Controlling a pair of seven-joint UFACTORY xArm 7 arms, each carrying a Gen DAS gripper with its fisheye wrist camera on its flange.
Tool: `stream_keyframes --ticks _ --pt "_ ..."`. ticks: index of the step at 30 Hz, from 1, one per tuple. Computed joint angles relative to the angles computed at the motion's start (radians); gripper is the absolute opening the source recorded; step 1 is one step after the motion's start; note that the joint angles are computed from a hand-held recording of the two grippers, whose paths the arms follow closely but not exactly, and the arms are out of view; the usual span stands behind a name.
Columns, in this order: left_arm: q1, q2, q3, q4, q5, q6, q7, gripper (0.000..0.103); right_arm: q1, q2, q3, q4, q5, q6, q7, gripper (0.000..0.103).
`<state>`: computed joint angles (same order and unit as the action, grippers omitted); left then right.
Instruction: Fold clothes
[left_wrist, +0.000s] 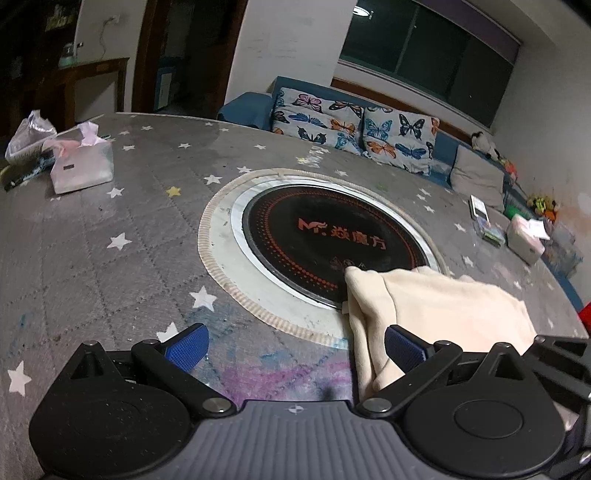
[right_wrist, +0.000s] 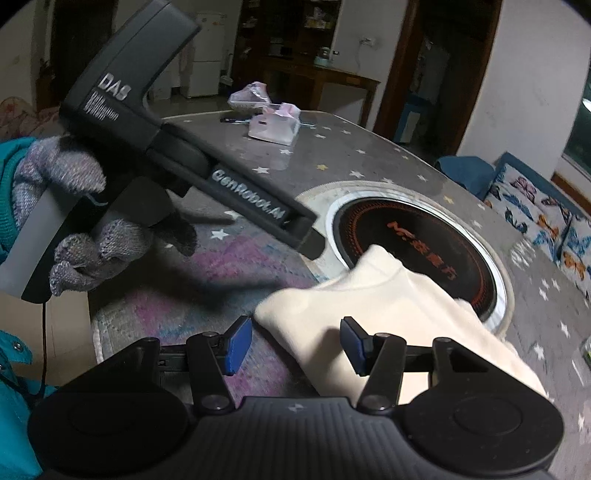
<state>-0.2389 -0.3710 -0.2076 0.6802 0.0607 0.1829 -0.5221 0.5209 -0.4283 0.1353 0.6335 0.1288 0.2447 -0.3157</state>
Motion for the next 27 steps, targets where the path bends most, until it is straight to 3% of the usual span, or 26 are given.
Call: stream_keyframes --ticks 5,10,12,15,22,27 --pt "-0.114 0.007 0.100 0.001 -0.134 -0.013 0.079 0.102 -0.010 0.040 0.022 0.023 -0.034 -0.012 -0.011 0.049" --pt "-0.204 0.017 0.169 0.008 -0.276 -0.014 0.171 0.102 -0.041 0.068 0.058 0.033 -0.089 -0.024 0.009 0.033" --pt "-0.258 0.020 0.210 0.011 -0.356 -0.020 0.227 0.102 -0.025 0.071 0.041 0.030 -0.077 -0.033 0.004 0.017" --pt "-0.323 0.030 0.254 0.022 -0.470 -0.023 0.306 0.101 0.002 0.063 0.008 0.021 -0.036 -0.058 -0.004 0.006" --pt "-0.447 0.073 0.336 0.084 -0.794 0.010 0.511 0.094 0.115 0.015 -0.127 0.010 0.151 -0.081 -0.067 0.004" --pt "-0.461 0.117 0.352 0.137 -0.999 0.056 0.596 0.092 0.158 -0.027 -0.188 0.002 0.244 -0.086 -0.109 0.003"
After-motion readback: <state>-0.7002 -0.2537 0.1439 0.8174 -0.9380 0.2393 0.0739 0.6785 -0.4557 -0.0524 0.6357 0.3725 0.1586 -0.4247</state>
